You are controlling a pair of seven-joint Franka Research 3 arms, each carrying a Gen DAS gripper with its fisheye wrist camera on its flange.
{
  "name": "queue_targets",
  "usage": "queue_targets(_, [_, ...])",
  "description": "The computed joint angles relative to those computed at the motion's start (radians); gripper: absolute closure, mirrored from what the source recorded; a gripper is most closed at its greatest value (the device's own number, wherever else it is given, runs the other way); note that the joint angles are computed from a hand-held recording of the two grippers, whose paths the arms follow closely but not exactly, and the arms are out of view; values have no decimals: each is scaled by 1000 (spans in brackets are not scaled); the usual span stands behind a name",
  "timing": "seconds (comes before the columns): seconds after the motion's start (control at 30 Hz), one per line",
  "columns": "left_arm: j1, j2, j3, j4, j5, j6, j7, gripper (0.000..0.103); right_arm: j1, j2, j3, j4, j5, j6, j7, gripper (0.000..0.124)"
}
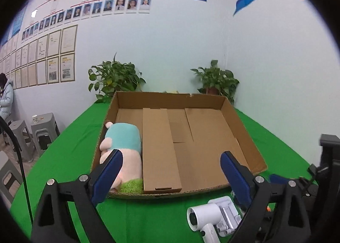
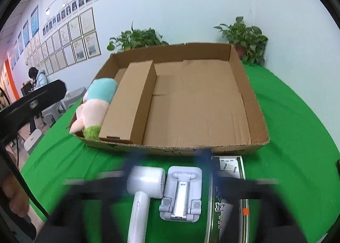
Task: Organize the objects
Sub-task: 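Move the right gripper toward the white hair dryer on the table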
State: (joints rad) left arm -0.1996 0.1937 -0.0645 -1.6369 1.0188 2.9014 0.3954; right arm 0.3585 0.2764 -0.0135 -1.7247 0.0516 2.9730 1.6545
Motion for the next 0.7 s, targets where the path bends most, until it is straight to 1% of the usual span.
queue_targets(0.07, [1,1,-8,5,-29,-33,33,9,42,-13,-52,-17,-67,25,53,22])
queue_targets(0.13, [3,-1,-4,1,-27,-28,27,9,43,-19,-54,-18,-93,25,57,22])
queue_targets(0.2, [12,-3,-11,-5,-60,-21,51,9,45,-24,-56,-23,-110,33,66,22])
queue_targets(0.33, [9,-5,-12,-7,-74,-47,69,9,18,-30,-20,-31,-78,39,39,22])
queue_targets(0.47, [12,-7,-17,-12,-99,-51,94,9,-1,-30,6,-30,-41,49,-8,22])
queue_targets(0.63, [6,-5,-15,-12,-101,-61,90,9,-3,-30,10,-32,-13,50,-39,22])
queue_targets(0.7, [5,-4,-16,-11,-104,-68,87,9,-15,-31,24,-33,11,47,-67,22])
